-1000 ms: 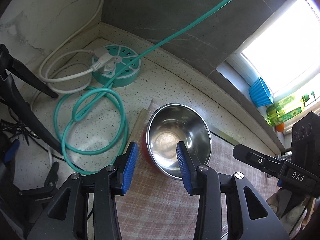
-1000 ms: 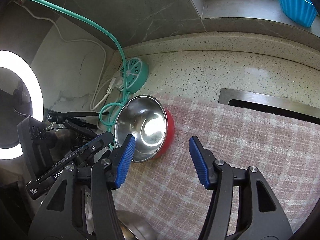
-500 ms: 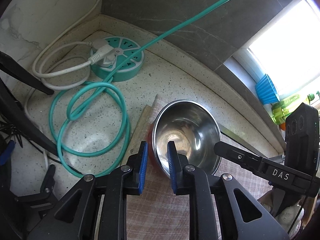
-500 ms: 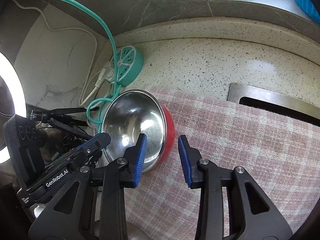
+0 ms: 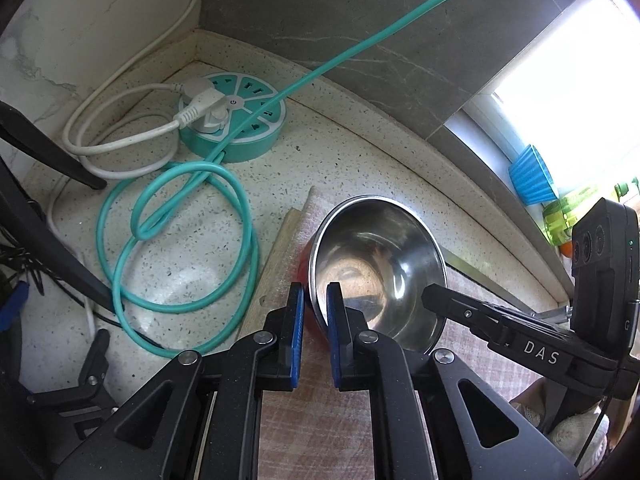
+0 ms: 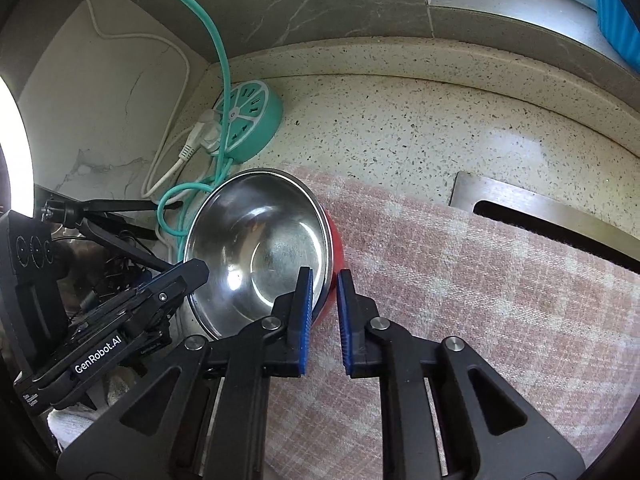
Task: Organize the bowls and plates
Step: 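Lift the red bowl and lower it into the large steel bowl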
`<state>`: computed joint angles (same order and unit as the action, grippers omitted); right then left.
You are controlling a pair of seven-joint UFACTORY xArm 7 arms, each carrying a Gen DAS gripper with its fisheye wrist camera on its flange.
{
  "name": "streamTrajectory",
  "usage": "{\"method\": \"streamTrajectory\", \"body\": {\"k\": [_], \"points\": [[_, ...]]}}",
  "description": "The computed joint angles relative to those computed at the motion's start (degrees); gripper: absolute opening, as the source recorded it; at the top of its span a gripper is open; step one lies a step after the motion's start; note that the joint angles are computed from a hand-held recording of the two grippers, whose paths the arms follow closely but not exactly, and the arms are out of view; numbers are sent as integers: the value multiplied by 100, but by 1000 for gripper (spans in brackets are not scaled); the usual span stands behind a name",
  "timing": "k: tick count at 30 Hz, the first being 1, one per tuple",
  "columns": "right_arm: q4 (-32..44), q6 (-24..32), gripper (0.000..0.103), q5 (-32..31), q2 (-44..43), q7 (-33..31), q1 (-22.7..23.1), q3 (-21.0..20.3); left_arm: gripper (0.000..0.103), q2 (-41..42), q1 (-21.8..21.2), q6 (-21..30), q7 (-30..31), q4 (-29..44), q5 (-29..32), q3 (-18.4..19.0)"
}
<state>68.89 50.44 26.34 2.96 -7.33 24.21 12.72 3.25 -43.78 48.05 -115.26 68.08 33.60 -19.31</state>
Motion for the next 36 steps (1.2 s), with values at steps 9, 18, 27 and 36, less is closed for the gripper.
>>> {"method": "streamTrajectory", "body": {"k": [9, 18, 27, 36], "points": [[-318, 186, 12, 260, -688, -210, 15, -72, 9, -115, -155, 274, -329, 219, 330, -150], [-833, 533, 12, 675, -1628, -562, 63, -334, 9, 68, -622, 1032, -673, 855, 739, -323], [-1518, 958, 13, 870, -2700, -806, 256, -511, 9, 186, -1228, 1673, -1336, 1213, 1017, -474], [-2143, 1368, 13, 1053, -3572, -828, 480, -578, 9, 363, -1865, 2394, -1907, 1541, 1069, -585]]}}
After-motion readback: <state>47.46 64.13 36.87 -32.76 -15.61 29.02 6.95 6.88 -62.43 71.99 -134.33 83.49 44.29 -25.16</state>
